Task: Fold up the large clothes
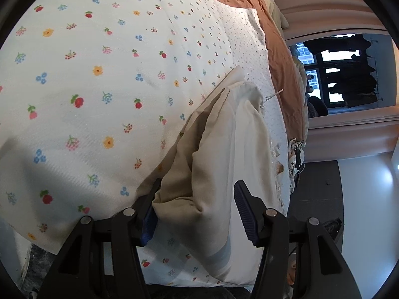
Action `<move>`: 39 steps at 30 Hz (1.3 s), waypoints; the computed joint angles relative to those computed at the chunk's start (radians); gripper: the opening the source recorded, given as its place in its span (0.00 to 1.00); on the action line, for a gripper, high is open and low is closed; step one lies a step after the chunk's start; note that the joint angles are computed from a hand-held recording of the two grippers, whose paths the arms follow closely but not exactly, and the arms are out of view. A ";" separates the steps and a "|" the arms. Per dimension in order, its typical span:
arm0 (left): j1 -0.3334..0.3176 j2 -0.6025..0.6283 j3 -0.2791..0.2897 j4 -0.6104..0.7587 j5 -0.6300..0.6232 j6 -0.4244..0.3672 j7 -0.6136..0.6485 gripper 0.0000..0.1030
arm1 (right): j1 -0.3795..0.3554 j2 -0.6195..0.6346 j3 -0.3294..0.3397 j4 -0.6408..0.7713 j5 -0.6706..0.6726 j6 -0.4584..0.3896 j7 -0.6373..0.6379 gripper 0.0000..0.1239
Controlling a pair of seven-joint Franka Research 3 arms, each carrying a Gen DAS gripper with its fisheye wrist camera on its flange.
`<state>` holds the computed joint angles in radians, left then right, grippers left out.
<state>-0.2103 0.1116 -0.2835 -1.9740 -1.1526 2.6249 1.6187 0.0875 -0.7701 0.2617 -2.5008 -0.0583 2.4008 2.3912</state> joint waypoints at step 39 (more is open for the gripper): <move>-0.019 -0.007 0.018 0.023 -0.402 -0.029 0.375 0.14 | 0.119 -0.014 0.057 -0.059 0.060 -0.139 0.095 0.19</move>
